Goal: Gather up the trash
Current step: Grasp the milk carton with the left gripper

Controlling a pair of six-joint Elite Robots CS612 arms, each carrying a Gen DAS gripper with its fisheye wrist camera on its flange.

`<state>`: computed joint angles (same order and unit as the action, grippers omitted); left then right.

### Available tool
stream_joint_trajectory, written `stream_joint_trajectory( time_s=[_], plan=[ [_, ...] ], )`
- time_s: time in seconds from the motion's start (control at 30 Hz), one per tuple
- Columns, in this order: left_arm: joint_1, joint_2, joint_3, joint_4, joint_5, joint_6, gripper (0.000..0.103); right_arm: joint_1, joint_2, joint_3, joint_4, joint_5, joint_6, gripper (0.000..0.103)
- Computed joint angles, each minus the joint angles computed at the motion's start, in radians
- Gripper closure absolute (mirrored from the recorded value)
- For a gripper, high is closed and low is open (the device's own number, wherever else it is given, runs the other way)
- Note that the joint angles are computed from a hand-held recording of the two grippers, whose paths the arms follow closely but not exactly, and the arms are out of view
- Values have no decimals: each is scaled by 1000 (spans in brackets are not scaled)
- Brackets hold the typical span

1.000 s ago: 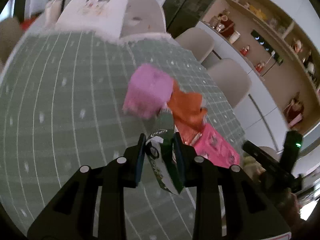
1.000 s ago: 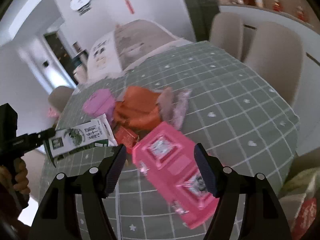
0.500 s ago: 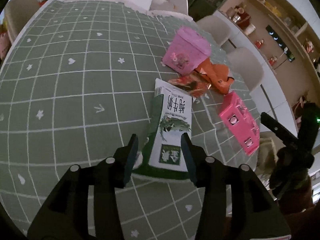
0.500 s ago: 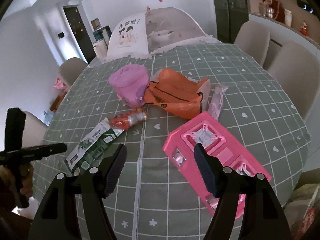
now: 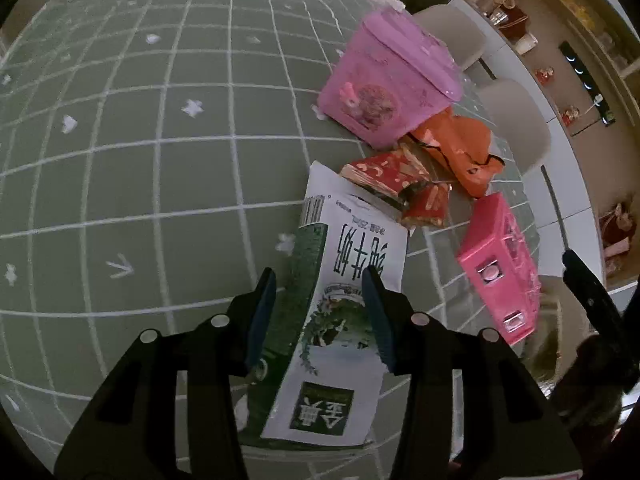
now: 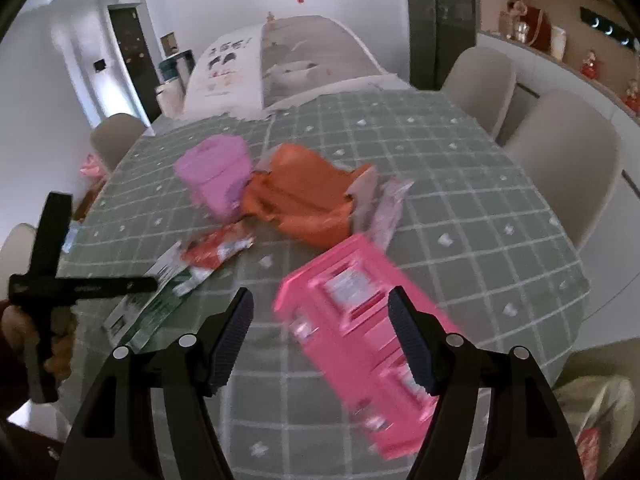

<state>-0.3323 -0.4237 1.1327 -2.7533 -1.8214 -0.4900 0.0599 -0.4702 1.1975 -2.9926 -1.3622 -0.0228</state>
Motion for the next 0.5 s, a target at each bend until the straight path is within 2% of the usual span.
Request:
stream_joint_trajectory(
  time_s=[0.03, 0.1, 0.13, 0.17, 0.23, 0.33, 0.43, 0.5],
  plan=[
    [0, 2, -5, 2, -11, 4, 66, -3, 10, -20, 10, -7, -2, 37],
    [-6, 0, -6, 8, -2, 13, 81, -10, 31, -66, 37, -13, -5, 37],
    [-7, -3, -3, 5, -4, 19, 85, -15, 45, -97, 59, -12, -10, 39],
    [-8, -7, 0, 2, -11, 21, 88, -19, 63, -134, 85, -16, -20, 42],
    [-10, -18, 16, -18, -14, 18, 90, -27, 100, -211, 151, -22, -49, 56],
    [-12, -42, 57, -63, -3, 16, 94, -40, 175, -359, 290, -14, -100, 66],
    [-14, -61, 91, -103, 15, -2, 100, -53, 256, -517, 444, 38, -125, 66],
    [-15, -75, 116, -123, 30, -8, 103, -56, 293, -593, 509, 68, -129, 66]
  ],
)
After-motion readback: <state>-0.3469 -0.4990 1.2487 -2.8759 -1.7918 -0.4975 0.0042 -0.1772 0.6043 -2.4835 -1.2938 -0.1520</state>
